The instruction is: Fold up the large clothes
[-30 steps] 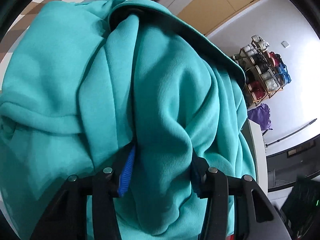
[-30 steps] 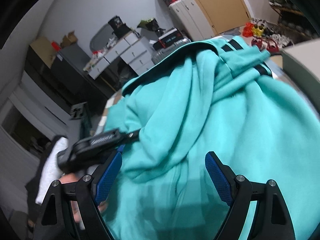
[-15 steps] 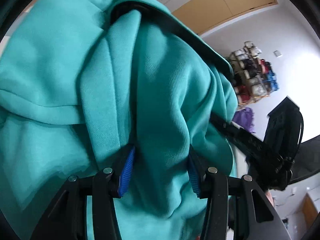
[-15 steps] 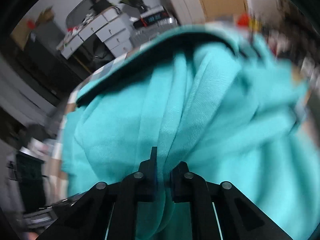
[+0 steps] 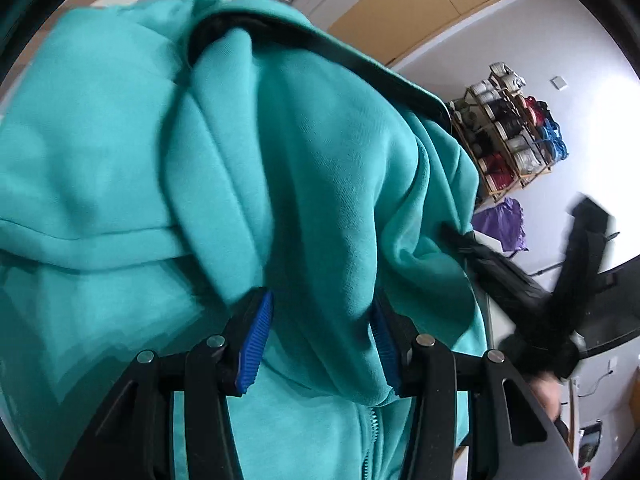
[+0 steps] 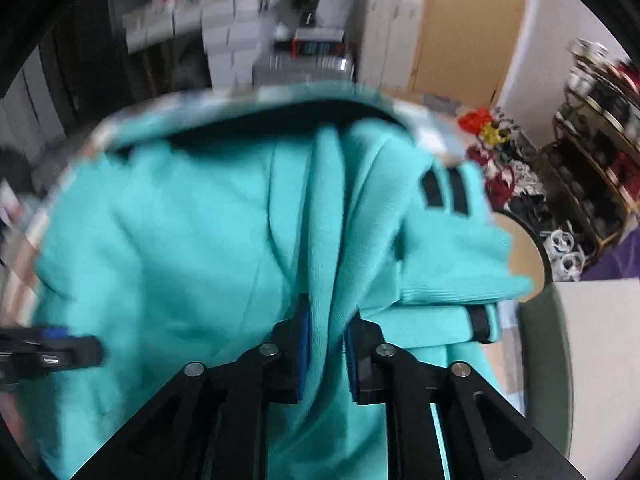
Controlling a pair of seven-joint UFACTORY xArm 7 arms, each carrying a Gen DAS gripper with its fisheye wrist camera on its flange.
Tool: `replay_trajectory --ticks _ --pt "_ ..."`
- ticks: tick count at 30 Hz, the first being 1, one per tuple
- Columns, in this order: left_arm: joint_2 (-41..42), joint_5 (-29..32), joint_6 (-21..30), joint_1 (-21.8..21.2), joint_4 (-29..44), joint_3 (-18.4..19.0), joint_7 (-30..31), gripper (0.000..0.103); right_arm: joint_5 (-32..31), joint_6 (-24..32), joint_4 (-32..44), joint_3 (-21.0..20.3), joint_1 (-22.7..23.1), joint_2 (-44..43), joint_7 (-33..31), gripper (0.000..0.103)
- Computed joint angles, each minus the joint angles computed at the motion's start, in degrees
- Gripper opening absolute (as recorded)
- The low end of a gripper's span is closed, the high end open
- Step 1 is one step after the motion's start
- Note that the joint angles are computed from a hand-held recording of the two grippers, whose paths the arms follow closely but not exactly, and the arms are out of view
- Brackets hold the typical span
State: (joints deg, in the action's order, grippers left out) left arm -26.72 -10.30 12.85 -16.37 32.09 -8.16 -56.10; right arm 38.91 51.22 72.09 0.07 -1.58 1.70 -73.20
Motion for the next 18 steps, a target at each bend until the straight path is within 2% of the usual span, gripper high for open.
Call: replay_trajectory --ticks 2,3,4,8,12,15,18 --pt "-2.3 2.5 2.2 2.3 -1.0 -1.7 -0.9 0.043 5.3 5.3 0.8 -1.2 -1.3 -2.1 -2.3 0.029" --pt "-2.9 3.9 3.1 3.6 -1.0 -2.7 -1.4 0.043 6.3 7.4 2.2 -1.0 -1.0 -2.2 -2.1 0.037" --pt "-3.5 5.4 3.9 5.0 -1.0 -4.0 -2.4 0.043 7.0 9.1 2.5 -1.2 -0.9 -2.9 -2.9 0.040" --pt "-6.1 12.0 6.8 10.0 -0.8 -8.7 -7.0 0.043 10.2 13.2 0.9 -1.4 0.9 -6.9 -4.8 0.040" --pt "-8.4 19.4 12.0 14.5 0.5 -12.2 -10.7 0.043 4.2 13.1 3.0 1.2 4.5 -3.8 0.5 0.038" --pt "-10.8 21.5 13.8 13.7 -0.9 -10.3 -10.0 0.043 -3.0 14.6 6.1 2.7 6.2 1.3 7.3 0.038" --pt "-11.7 23.9 15.3 15.9 -0.7 -10.5 -11.1 0.043 -7.7 14.1 4.2 3.4 6.7 3.5 11.2 0.039"
